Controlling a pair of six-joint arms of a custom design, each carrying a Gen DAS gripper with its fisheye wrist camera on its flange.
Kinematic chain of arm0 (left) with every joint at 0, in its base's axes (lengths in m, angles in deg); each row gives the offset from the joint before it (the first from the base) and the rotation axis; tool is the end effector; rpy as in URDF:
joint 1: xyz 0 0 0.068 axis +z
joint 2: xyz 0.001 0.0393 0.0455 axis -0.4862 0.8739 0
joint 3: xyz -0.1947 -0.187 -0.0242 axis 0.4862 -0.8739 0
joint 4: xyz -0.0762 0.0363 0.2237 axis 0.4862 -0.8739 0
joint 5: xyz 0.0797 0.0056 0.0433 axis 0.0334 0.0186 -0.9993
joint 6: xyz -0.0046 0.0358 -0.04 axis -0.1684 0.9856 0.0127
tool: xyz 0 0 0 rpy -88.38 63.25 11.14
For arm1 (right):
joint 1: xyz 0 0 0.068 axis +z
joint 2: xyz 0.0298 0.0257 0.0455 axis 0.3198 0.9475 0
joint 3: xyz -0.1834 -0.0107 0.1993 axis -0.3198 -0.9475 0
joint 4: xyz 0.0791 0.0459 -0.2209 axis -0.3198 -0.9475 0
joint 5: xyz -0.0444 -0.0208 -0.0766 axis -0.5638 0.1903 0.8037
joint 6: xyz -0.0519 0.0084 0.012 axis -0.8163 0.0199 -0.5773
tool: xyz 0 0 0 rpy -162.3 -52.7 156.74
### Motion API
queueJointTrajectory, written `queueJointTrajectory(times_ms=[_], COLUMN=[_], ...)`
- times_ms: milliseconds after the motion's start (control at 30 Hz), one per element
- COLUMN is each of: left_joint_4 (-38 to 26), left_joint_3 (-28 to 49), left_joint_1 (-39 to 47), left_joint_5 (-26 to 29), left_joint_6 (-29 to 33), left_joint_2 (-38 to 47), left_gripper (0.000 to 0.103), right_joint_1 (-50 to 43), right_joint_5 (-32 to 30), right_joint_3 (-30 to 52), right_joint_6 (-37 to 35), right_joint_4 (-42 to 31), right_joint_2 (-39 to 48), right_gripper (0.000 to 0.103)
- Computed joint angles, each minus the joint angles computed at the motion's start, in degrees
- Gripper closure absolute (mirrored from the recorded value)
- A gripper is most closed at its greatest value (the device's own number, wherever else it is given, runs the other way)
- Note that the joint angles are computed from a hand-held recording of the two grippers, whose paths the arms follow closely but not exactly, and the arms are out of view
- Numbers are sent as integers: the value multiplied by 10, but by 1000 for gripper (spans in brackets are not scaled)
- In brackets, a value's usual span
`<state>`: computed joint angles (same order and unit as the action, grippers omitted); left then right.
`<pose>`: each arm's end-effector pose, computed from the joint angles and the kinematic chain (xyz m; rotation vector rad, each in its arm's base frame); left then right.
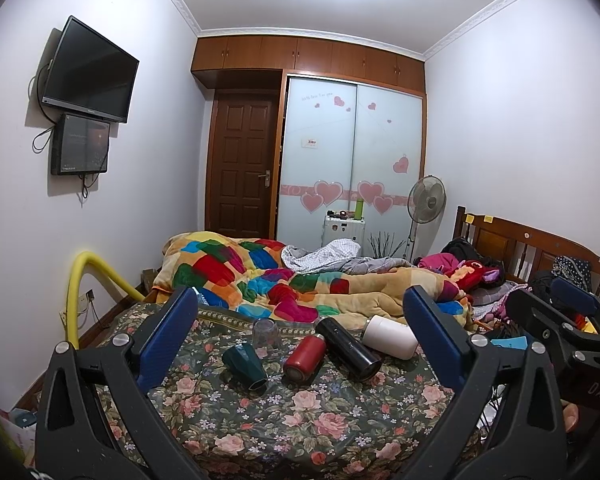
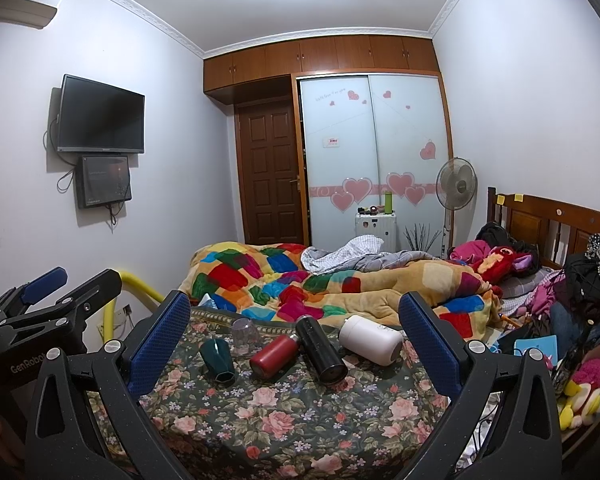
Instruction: Flip cup upright
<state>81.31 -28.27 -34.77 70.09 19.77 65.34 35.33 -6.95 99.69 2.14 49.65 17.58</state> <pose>0.2222 -0.0218 0.3562 0.0055 1.7489 -0.1275 0.2427 0.0681 0.3621 -0.0916 1.7744 0.1642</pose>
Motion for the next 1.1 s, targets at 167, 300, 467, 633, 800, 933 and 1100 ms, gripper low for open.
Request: queueJointTrajectory(times_ms=[167,300,467,633,800,933,1100], left_joint_4=[2,3,5,9,9,-10,-64], left_joint_3=[-3,-4,6,29,62,114,247], left_joint_1=[3,5,13,25,45,62,78], left_joint_5=[3,5,10,12,13,22,17], left_joint_6=[1,0,-1,-5,-5,-11,-10], left_joint_2=[-1,0,21,78,171,284,481], left_gripper=[0,0,0,0,0,0,0], right_joint_1=[-1,-1,-6,-16,-32,-52,-73], right_joint_5=[-3,-3,-9,-15,-25,-38,-46], right_joint_3=[-2,-1,11,31,53,85,134], right_joint_6=[1,1,3,7,13,18,21], right_joint_4=[0,1,-3,-7,-14,-28,-57], right_joint_2=[1,7,25,61,112,177,261], right_gripper=[0,0,0,0,0,0,0])
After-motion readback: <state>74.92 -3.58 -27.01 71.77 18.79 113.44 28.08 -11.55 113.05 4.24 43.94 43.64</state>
